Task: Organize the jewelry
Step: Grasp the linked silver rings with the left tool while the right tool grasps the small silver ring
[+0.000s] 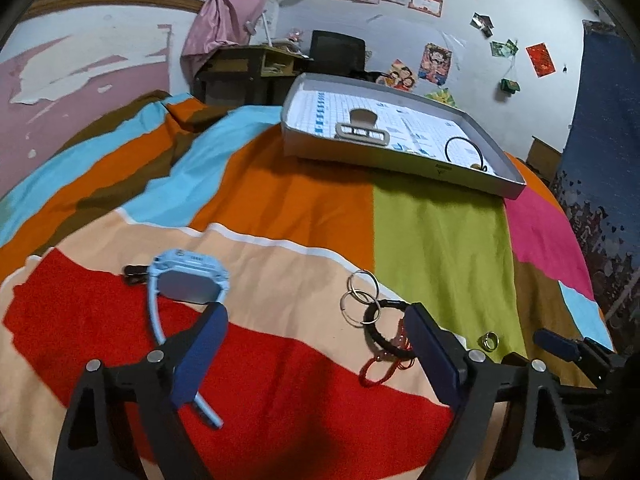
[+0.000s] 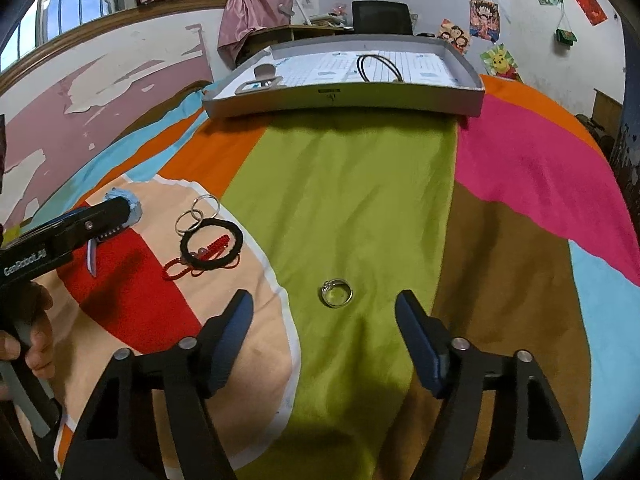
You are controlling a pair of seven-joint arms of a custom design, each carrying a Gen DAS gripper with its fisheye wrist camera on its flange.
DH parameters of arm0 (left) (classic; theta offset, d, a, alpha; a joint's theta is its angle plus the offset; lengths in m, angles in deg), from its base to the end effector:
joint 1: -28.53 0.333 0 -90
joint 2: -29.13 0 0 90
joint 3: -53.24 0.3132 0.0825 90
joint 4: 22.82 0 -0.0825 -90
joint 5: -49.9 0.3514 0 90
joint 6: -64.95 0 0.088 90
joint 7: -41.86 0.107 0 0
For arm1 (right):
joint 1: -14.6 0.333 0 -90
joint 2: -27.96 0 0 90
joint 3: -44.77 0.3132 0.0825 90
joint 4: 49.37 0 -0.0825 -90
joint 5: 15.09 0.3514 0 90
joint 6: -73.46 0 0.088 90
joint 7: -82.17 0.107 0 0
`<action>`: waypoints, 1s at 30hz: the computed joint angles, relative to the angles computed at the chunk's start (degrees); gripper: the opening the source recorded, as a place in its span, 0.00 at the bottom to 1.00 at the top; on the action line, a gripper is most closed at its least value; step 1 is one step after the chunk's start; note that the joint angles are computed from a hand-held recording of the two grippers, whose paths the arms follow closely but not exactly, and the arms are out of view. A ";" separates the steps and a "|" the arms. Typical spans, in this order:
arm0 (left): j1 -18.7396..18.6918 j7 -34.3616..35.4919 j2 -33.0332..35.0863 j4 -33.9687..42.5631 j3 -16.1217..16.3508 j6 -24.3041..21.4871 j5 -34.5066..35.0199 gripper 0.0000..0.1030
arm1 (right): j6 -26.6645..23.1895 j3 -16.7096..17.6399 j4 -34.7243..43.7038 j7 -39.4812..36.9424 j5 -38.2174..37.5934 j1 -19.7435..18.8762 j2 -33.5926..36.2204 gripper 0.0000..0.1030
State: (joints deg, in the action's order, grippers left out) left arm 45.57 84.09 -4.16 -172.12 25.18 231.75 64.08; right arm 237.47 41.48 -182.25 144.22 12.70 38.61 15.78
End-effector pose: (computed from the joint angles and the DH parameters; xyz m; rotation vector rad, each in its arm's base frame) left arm 0.3877 -0.1151 0.5263 -1.9846 1.3465 -0.8179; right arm 0.4709 0.1489 0.5246 -2.0094 1.2887 -0.4325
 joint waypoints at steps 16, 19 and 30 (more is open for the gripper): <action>-8.22 10.39 12.06 5.07 8.04 0.98 -4.47 0.34 | -2.36 3.39 4.29 6.14 -3.32 -4.07 6.13 0.39; -9.90 11.92 13.07 5.47 9.77 0.45 -5.62 0.28 | -2.34 4.00 4.81 6.78 -3.92 -4.58 6.86 0.37; -14.23 15.41 13.35 5.94 13.24 -1.19 -10.82 0.04 | -2.88 5.72 6.33 7.87 -3.94 -5.44 9.04 0.28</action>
State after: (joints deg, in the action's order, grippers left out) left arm 31.34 99.50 9.19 -166.18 38.43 230.56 53.26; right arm 234.58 47.19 -175.91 152.09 8.77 33.17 24.82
